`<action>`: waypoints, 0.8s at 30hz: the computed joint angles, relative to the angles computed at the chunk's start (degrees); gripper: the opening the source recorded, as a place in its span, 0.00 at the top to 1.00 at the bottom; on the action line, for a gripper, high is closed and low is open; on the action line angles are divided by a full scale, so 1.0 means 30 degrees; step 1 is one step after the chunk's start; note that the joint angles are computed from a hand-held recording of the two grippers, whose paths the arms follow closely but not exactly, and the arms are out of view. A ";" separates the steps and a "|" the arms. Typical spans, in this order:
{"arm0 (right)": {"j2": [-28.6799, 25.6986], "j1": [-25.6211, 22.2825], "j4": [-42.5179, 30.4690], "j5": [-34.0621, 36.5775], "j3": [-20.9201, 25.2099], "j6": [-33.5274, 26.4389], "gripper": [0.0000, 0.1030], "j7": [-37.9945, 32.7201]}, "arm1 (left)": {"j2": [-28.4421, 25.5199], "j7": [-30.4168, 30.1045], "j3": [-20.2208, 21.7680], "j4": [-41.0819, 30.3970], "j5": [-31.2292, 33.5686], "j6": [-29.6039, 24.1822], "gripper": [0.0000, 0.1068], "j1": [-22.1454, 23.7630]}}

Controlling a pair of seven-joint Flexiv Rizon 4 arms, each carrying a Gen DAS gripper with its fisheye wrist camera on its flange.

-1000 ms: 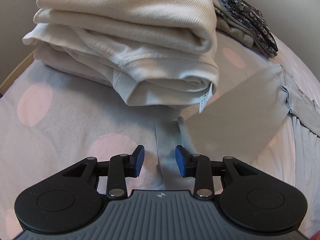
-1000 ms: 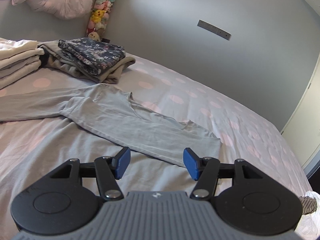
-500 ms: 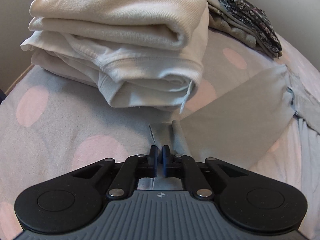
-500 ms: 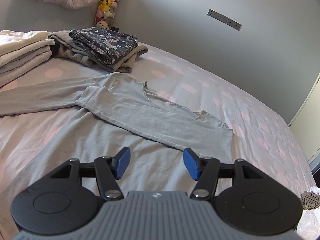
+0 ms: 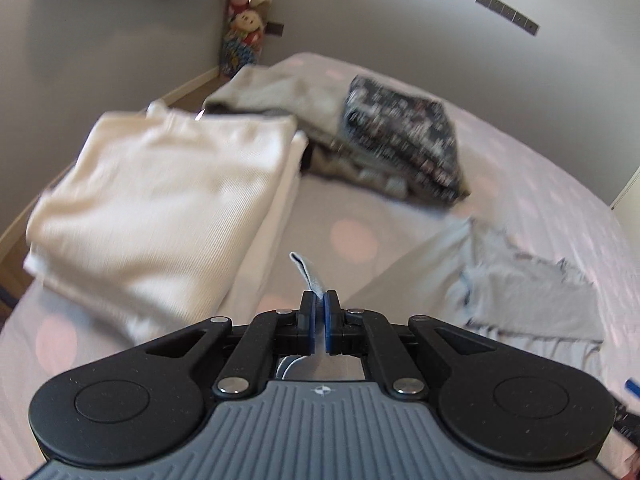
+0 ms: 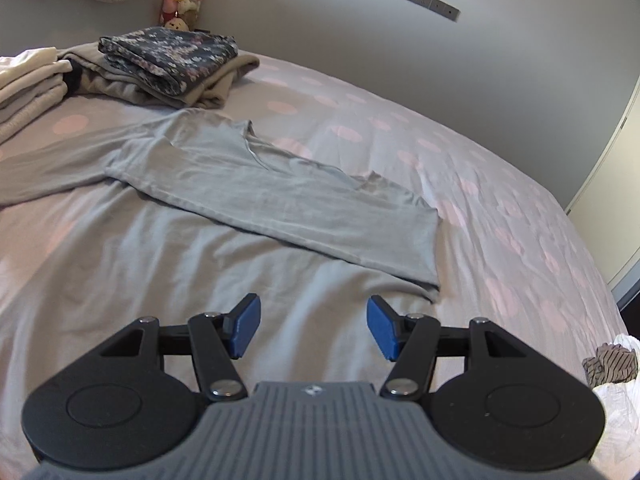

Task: Fold clothes

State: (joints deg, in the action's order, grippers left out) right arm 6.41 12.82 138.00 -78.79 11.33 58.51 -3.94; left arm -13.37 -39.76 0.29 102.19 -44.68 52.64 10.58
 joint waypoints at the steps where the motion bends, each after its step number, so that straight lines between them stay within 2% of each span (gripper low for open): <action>1: 0.0094 -0.0186 0.0136 -0.0204 -0.0183 0.0229 0.40 0.0081 | -0.0043 -0.0220 -0.0146 -0.0485 0.0145 0.0144 0.98 -0.0183; 6: 0.0225 -0.1447 0.0543 -0.1690 -0.1098 0.1714 0.39 0.0693 | -0.0709 -0.2079 -0.0815 -0.3472 0.1733 0.0748 0.98 -0.1339; 11: -0.0492 -0.2729 0.0307 -0.3693 -0.2018 0.3313 0.39 0.1620 | -0.1649 -0.3616 -0.1601 -0.6709 0.3633 0.0910 0.98 -0.2653; 13: -0.0982 -0.3076 0.0097 -0.3717 -0.2230 0.3623 0.39 0.1385 | -0.1922 -0.3952 -0.1885 -0.7718 0.4325 0.0610 0.98 -0.3179; 18: -0.2283 -0.3735 -0.0541 -0.2083 -0.2656 0.3921 0.39 -0.0103 | -0.2436 -0.3667 -0.2707 -0.9172 0.5625 -0.0527 0.98 -0.4668; 20: -0.2528 -0.4207 -0.0720 -0.2828 -0.2985 0.4137 0.39 0.0656 | -0.2629 -0.3172 -0.3117 -0.9275 0.5684 -0.1030 0.98 -0.5223; 24: -0.2716 -0.5605 -0.0792 -0.5796 -0.3639 0.5319 0.36 0.3994 | -0.3152 -0.2592 -0.3466 -0.9512 0.6357 -0.2026 0.98 -0.6512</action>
State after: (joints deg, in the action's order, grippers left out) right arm -1.73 -4.00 135.62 -96.18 0.41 74.47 8.05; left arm -22.83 -47.54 -10.11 73.65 -25.61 46.56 -8.96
